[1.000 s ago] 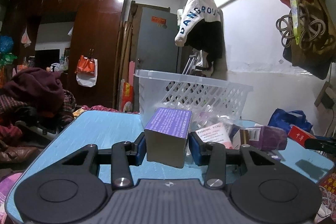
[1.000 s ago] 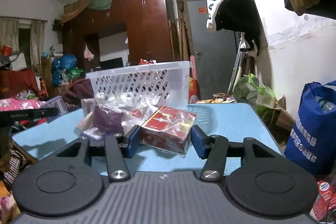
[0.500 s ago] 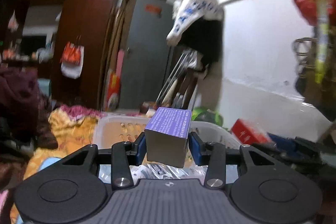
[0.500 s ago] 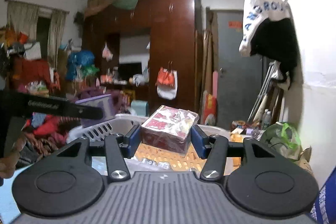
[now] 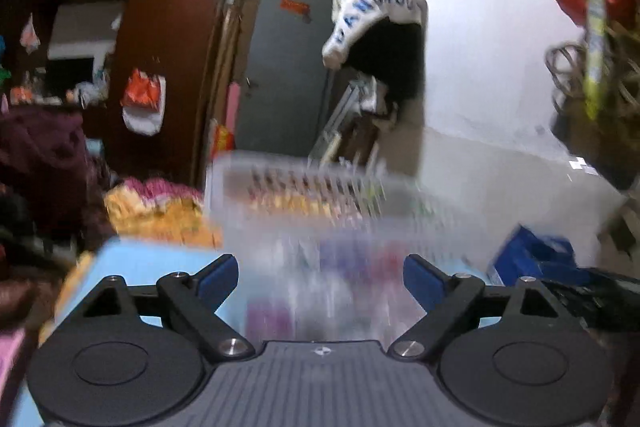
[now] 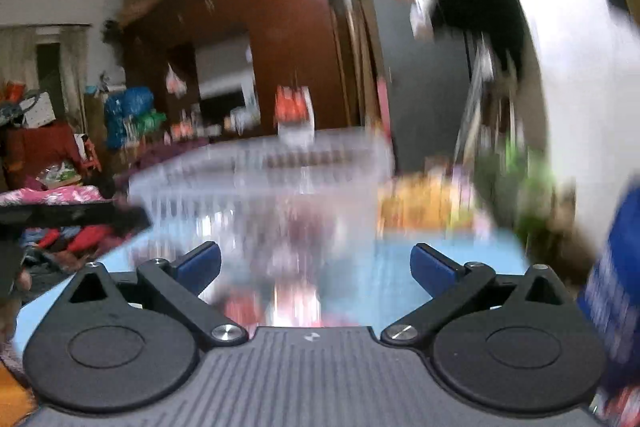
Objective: Organize objects
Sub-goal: 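Drop THANK YOU box in basket with left tool while right drops tissue pack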
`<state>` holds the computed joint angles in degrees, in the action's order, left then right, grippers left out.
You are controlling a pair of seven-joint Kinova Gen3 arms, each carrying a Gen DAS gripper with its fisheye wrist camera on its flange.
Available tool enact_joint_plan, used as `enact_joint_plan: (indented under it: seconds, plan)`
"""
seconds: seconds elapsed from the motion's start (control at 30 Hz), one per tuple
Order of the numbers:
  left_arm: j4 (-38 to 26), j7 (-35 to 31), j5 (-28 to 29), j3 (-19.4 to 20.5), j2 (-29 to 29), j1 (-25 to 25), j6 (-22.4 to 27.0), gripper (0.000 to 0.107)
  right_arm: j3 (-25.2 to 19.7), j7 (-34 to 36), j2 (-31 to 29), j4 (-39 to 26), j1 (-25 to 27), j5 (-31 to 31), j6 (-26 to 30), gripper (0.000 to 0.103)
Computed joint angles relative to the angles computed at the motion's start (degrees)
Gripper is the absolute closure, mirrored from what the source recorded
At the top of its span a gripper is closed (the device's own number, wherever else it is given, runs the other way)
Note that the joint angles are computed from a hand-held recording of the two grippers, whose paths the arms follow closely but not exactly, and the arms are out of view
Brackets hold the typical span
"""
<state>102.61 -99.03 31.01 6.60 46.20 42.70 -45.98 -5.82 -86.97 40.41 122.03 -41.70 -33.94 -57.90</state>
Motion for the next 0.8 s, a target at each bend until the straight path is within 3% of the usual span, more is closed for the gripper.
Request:
enact_joint_plan:
  seconds: [0.1,0.23,0.3,0.4,0.53,0.7,0.8]
  plan:
    - [2.8,3.9,-3.1,1.7,1.7,-0.9,-1.3,0.016,-3.2,-6.2,0.1,0.3,6.1,4.7,5.8,0.000]
    - [1.5,5.6,-5.1,1.8,3.1,-1.6,3.1,0.016,-1.7,-10.6,-0.2,-1.7,7.5,9.1,12.2,0.000]
    - [2.0,8.3,-7.4,2.5,3.7,-2.6,2.7,0.016,-1.1,-11.5,0.0,-2.2,7.0,9.5,13.3,0.001]
    - [2.3,11.5,-10.3,3.2,4.2,-3.7,3.5,0.016,0.7,-10.4,0.0,-2.4,4.8,7.9,13.9,0.014]
    - [0.6,8.3,-4.7,-0.2,4.9,1.1,3.9,0.016,2.4,-7.8,0.6,-3.4,2.0,4.7,14.4,0.016]
    - [-1.0,2.4,3.7,-2.4,5.5,5.6,2.6,0.016,1.8,-8.8,1.0,-2.9,3.0,6.3,13.1,0.021]
    - [-1.4,0.2,5.4,-2.0,6.2,6.3,0.5,0.026,1.8,-8.6,1.3,-2.5,2.5,5.7,11.6,0.024]
